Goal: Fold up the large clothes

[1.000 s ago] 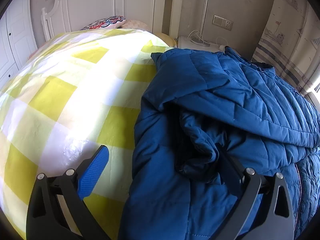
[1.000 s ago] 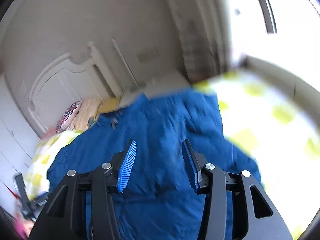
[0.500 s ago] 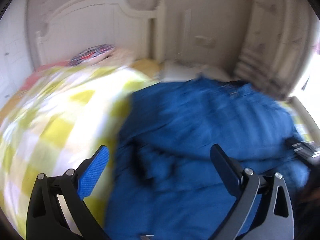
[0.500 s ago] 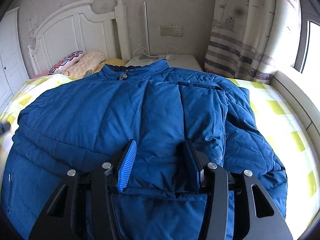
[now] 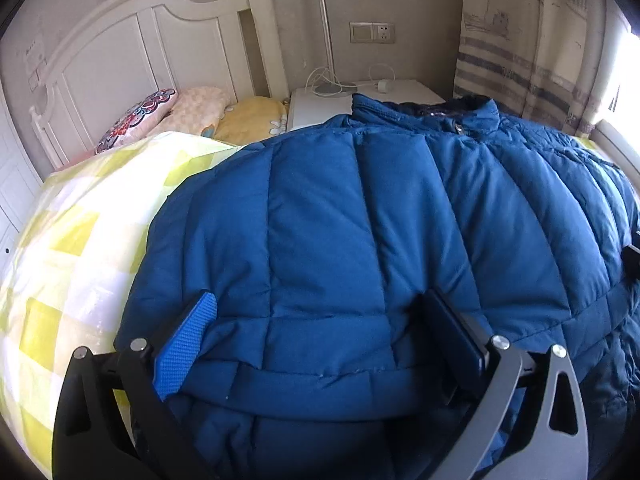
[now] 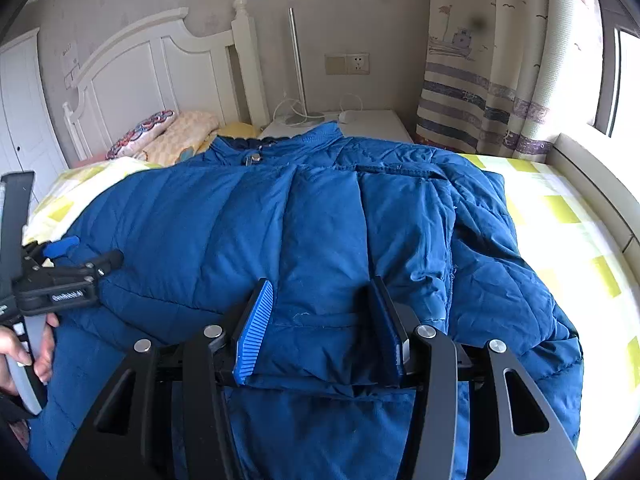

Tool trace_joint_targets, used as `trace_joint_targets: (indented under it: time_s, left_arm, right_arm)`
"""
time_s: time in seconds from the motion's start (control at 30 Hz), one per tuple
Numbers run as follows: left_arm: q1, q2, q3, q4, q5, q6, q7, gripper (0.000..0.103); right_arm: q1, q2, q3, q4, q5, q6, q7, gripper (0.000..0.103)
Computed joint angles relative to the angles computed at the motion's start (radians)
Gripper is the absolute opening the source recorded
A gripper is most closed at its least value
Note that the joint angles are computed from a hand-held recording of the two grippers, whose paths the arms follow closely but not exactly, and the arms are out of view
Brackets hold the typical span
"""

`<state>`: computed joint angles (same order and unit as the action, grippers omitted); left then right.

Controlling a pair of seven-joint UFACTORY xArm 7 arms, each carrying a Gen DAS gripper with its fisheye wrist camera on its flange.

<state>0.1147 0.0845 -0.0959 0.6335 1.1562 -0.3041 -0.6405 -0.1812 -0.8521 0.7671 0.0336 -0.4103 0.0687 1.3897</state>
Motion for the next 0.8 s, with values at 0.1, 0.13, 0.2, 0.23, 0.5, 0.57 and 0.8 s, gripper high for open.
trace_joint_targets:
  time_s: [0.1, 0.13, 0.2, 0.23, 0.5, 0.57, 0.8]
  left_arm:
    - [-0.016, 0.003, 0.001, -0.003, -0.046, 0.011, 0.036, 0.101]
    - [-0.015, 0.000, -0.002, -0.007, -0.056, 0.013, 0.046, 0.101]
    - [-0.040, -0.012, 0.002, -0.031, -0.145, 0.019, 0.121, 0.101]
    - [-0.048, -0.014, 0.000, -0.038, -0.176, 0.021, 0.145, 0.101]
    - [0.021, 0.001, -0.043, -0.005, -0.056, 0.019, 0.040, 0.101]
    - [0.015, 0.002, -0.039, -0.005, -0.062, 0.020, 0.045, 0.101]
    - [0.013, 0.001, -0.037, -0.006, -0.065, 0.021, 0.049, 0.101]
  right_arm:
    - [0.032, -0.055, -0.031, 0.006, -0.001, 0.023, -0.004, 0.047]
    - [0.024, -0.056, -0.040, 0.021, -0.008, 0.030, -0.021, 0.047]
    - [-0.029, -0.029, -0.041, 0.073, -0.034, 0.044, -0.067, 0.047]
    - [-0.056, -0.007, -0.040, 0.094, -0.044, 0.041, -0.085, 0.047]
    - [-0.566, 0.346, 0.248, 0.324, -0.161, -0.020, -0.164, 0.049]
    - [-0.494, 0.385, 0.175, 0.343, -0.143, 0.037, -0.198, 0.049]
    - [-0.487, 0.297, 0.187, 0.304, -0.107, 0.006, -0.159, 0.053]
